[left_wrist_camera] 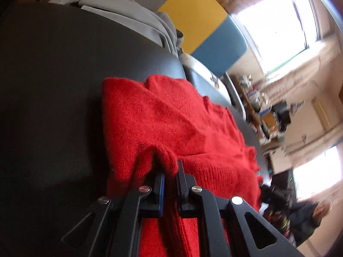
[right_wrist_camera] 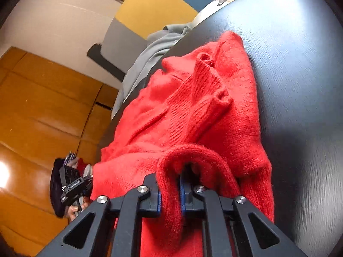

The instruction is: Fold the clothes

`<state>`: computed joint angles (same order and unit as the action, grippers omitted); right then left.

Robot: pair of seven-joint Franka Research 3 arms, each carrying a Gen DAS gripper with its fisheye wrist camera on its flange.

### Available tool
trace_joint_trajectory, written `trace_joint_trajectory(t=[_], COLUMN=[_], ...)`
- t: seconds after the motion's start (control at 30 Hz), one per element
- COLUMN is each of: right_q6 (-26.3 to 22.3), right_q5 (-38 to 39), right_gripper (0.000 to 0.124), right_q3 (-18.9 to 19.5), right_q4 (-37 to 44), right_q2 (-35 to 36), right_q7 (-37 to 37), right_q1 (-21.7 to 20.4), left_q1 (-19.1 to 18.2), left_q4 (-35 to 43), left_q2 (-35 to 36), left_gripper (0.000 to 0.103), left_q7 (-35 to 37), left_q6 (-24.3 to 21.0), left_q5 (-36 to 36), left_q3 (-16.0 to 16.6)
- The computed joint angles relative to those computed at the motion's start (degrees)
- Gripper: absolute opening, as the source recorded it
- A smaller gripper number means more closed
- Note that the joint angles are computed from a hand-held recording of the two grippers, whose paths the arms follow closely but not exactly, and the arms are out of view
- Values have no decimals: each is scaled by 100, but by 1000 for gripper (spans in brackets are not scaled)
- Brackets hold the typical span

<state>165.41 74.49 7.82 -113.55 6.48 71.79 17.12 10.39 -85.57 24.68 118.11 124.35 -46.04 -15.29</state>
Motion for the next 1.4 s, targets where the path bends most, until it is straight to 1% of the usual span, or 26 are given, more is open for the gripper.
trace_joint_trajectory(t=[0.1, 0.13, 0.17, 0.2, 0.23, 0.27, 0.4, 0.47, 0.5, 0.53, 0.57, 0.63, 0.67, 0.73, 0.83, 0.9, 0.97, 1.03, 1.07, 1.13, 1.2, 1.23, 1.3, 1.33, 1.37, 1.4], right_q6=[-58, -88, -120, -112, -87, -109, -301, -252, -168, -120, -94, -102, -97, -68, 108, 154, 143, 228, 249, 444, 255, 210, 280, 294, 324, 435], right_q5=[838, 1116, 1386, 1535, 1643, 1625, 1076, 437, -108, -530, -878, -1366, -1493, -1380, -559, 163, 880, 1133, 1088, 86, 100, 257, 715, 1001, 1106, 809], right_gripper=[16, 23, 36, 45, 58, 60, 60, 60, 59, 53, 43, 29, 23, 18, 18, 18, 18, 18, 18, 20, 36, 53, 52, 54, 59, 60], right_q3=[69, 63, 49, 39, 32, 21, -14, -9, 9, 7, -2, -15, -14, -19, -70, -138, -190, -217, -217, -324, -186, -126, 63, 11, 158, 127], right_q4=[-260, -329, -398, -435, -459, -503, -601, -747, -790, -825, -863, -881, -831, -818, -667, -427, -136, 267, 477, 736, 914, 946, 900, 878, 845, 738], right_q2=[-310, -407, -505, -597, -684, -779, -939, -971, -930, -901, -884, -858, -815, -904, -985, -931, -821, -520, -330, 69, 365, 459, 393, 341, 289, 196], right_q7=[-657, -860, -1056, -1203, -1337, -1389, -1182, -727, -269, 60, 312, 633, 696, 510, -335, -954, -1541, -1601, -1442, -253, 228, 353, -179, -533, -734, -658], right_q1=[49, 91, 140, 203, 268, 327, 522, 583, 604, 614, 618, 636, 653, 697, 795, 807, 737, 604, 530, 500, 201, 92, -52, 15, -106, -26], left_q1=[140, 165, 179, 185, 206, 209, 42, -56, -88, -117, -155, -249, -281, -238, -131, -55, -46, -48, -98, -216, -261, -278, -287, -279, -260, -225], left_q4=[-585, -748, -858, -969, -1118, -1231, -1477, -1565, -1572, -1579, -1585, -1673, -1729, -1686, -1451, -1126, -729, -264, -1, 593, 993, 1147, 1113, 977, 846, 713], left_q2=[-508, -673, -808, -927, -1079, -1203, -1416, -1471, -1479, -1488, -1498, -1599, -1666, -1698, -1597, -1354, -1031, -622, -376, 158, 534, 675, 682, 585, 492, 392], left_gripper=[10, 10, 14, 22, 25, 30, 35, 35, 35, 35, 32, 15, 6, 7, 7, 7, 7, 7, 9, 14, 24, 24, 26, 26, 29, 29], left_q7=[269, 361, 468, 586, 735, 867, 1061, 1080, 1110, 1137, 1141, 1173, 1226, 1442, 1613, 1464, 1167, 684, 285, -548, -1181, -1468, -1614, -1540, -1474, -1401], left_q6=[-20, -43, -83, -110, -166, -252, -370, -378, -399, -413, -397, -298, -267, -474, -874, -1026, -881, -688, -502, -242, -287, -324, -141, 32, 187, 312], left_q5=[-165, -249, -366, -490, -651, -781, -822, -758, -752, -728, -649, -364, -280, -633, -1291, -1664, -1830, -1807, -1640, -1249, -859, -672, -403, -288, -183, -86], left_q3=[57, 98, 137, 186, 238, 301, 533, 596, 619, 639, 657, 682, 693, 719, 778, 782, 721, 631, 594, 560, 545, 541, 498, 467, 432, 394])
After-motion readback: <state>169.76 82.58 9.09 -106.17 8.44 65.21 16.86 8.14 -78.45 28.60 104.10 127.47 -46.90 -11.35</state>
